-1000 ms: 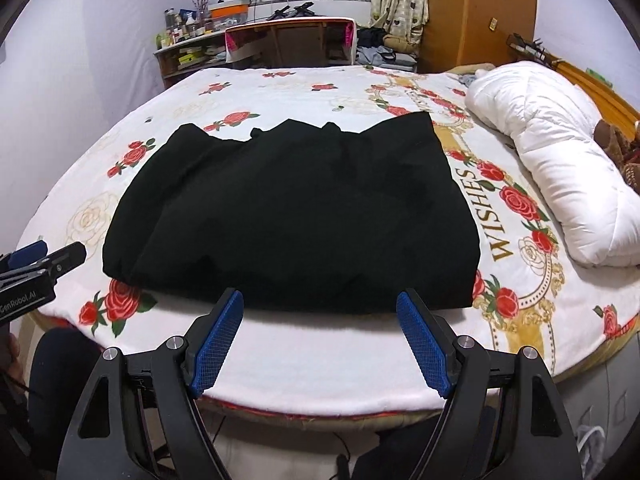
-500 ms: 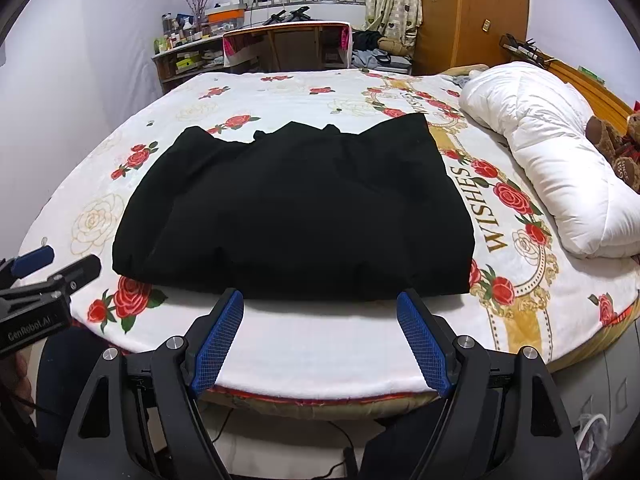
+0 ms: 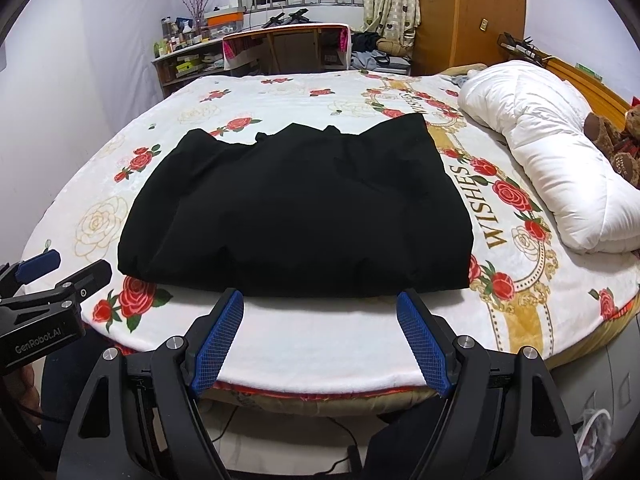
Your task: Fold large clothes
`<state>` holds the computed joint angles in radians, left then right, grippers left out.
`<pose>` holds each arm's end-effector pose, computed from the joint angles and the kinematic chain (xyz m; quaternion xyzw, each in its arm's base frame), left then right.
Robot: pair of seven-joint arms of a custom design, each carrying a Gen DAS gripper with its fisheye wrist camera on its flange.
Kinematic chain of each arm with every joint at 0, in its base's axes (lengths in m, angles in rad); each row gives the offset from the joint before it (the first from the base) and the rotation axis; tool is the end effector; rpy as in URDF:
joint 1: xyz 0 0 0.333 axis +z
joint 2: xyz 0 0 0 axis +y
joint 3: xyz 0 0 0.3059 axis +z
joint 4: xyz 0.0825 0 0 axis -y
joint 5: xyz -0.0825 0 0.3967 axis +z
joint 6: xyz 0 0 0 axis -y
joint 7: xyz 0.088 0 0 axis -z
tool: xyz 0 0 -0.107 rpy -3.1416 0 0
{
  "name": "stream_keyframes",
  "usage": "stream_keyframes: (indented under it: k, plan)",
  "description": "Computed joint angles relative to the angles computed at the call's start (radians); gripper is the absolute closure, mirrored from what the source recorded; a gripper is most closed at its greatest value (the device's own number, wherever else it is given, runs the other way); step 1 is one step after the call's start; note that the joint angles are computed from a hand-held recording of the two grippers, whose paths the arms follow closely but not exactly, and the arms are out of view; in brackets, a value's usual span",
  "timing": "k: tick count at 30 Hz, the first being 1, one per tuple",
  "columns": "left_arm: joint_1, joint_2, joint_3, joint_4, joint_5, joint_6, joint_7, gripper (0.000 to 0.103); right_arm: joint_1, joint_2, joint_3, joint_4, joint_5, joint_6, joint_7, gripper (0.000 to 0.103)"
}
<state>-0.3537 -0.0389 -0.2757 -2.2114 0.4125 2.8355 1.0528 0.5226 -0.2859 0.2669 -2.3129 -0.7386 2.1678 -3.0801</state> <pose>0.4537 -0.3574 0.4505 -0.4928 0.8004 -0.2833 0.1905 0.3627 0.3346 0.4615 -0.4958 0.7949 -0.2934 0.1906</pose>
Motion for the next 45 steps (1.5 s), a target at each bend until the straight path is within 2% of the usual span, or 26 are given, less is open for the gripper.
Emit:
stream_keyframes:
  k: [8, 45]
  plan:
    - [-0.004, -0.005, 0.001, -0.006, -0.039, -0.005, 0.019, 0.013, 0.004, 0.005, 0.004, 0.007, 0.003, -0.003, 0.002, 0.024]
    - [-0.002, -0.021, 0.001, -0.014, -0.005, -0.029, -0.027, 0.013, 0.014, 0.016, 0.005, 0.025, -0.006, -0.012, -0.001, 0.024]
